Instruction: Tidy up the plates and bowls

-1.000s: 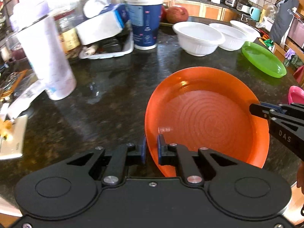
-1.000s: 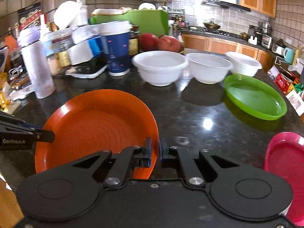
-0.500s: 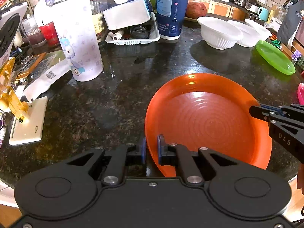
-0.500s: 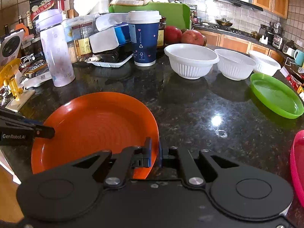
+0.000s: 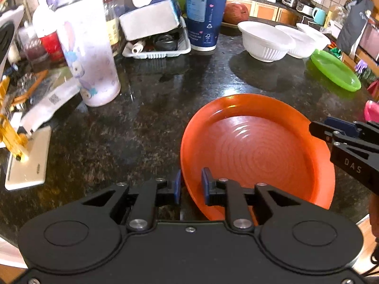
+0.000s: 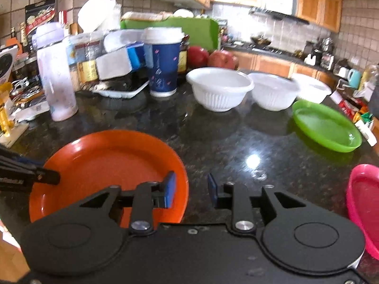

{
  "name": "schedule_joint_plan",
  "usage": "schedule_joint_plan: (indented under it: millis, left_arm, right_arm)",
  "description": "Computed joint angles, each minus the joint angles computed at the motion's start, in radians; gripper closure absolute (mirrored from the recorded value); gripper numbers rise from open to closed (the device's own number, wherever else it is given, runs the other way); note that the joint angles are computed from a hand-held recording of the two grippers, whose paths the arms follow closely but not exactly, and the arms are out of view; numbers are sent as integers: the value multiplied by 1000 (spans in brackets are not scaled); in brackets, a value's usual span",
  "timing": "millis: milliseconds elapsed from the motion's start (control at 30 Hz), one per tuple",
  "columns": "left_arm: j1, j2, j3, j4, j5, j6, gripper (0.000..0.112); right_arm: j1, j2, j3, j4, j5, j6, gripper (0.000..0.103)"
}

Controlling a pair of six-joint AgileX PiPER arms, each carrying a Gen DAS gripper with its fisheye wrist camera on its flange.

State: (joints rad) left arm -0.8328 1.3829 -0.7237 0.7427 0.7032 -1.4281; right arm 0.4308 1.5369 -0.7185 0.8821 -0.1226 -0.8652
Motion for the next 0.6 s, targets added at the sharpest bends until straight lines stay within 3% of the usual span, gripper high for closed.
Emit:
schedule_joint_plan:
  millis: [67, 133, 333, 433, 600]
  left_arm:
    - [12, -25, 9, -18, -3, 7, 80]
    - [20, -59, 22, -19, -12, 6, 67]
    - [-38, -131, 32, 120, 17, -135, 59]
    - [-73, -123, 10, 215, 34, -224, 48]
    - [-108, -19, -107, 265, 78, -227, 48]
  right_arm:
    - [-10, -13, 12, -87, -17, 95, 70]
    - [-14, -27, 24, -124, -47, 145, 68]
    - [-29, -78, 61, -138, -125, 199, 62]
    - [-58, -117, 96, -228, -164, 324, 53]
    - [-102, -174, 162, -226, -299, 289, 49]
